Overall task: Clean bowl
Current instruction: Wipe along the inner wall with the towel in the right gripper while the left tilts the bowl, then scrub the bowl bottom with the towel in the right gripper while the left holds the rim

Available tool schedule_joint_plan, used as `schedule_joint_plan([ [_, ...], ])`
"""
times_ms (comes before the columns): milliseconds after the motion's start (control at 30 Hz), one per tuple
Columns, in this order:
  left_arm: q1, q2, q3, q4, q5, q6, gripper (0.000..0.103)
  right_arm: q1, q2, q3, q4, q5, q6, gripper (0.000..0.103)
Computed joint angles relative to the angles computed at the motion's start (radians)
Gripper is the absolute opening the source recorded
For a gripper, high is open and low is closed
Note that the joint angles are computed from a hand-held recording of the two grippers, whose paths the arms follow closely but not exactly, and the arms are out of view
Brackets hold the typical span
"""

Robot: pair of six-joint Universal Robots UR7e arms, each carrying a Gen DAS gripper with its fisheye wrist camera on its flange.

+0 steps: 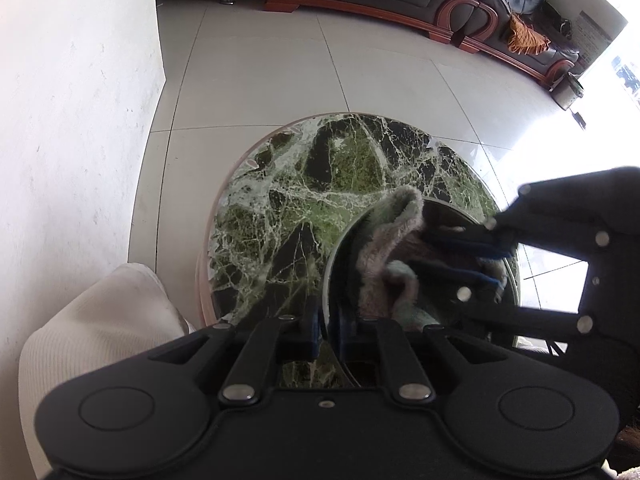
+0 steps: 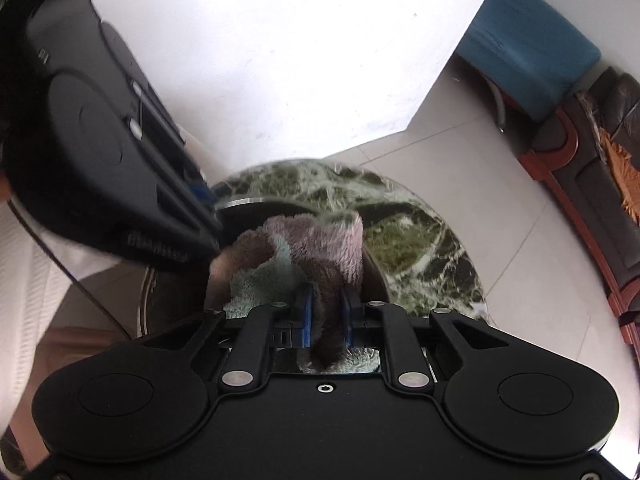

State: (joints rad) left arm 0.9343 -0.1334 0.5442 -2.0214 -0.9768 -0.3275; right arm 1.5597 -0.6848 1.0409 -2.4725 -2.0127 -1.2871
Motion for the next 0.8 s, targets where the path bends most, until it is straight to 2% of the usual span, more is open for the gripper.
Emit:
schedule_joint_plan([
  [167, 0.001, 0.004, -0.01, 0.008, -0.002, 0.008, 0.008, -0.005, -0.034, 0.035, 0.071, -0.002, 0.065, 0.015],
  [267, 0.001, 0.006, -0.017, 0.018, -0.002, 0.004, 0.008, 0.001, -0.027, 0.034, 0.061, 0.012, 0.034, 0.014],
  [333, -0.001, 0.005, -0.015, 0.019, 0.003, 0.007, 0.008, 0.005, -0.008, 0.017, 0.003, 0.011, -0.013, 0.014],
  [400, -0.001, 0.003, -0.01, 0.014, 0.005, 0.005, 0.008, 0.005, 0.008, -0.008, -0.015, 0.007, -0.024, 0.014],
  [567, -0.003, 0.006, -0.009, 0.008, 0.011, 0.011, 0.008, -0.002, -0.019, 0.014, 0.031, -0.017, 0.026, 0.014],
  [700, -0.003, 0.01, -0.019, 0.021, 0.014, 0.02, 0.008, -0.004, -0.047, 0.035, 0.126, 0.014, 0.12, 0.015],
  [800, -0.003, 0.009, -0.02, 0.026, 0.016, 0.017, 0.008, 0.003, -0.037, 0.034, 0.081, 0.017, 0.077, 0.014],
])
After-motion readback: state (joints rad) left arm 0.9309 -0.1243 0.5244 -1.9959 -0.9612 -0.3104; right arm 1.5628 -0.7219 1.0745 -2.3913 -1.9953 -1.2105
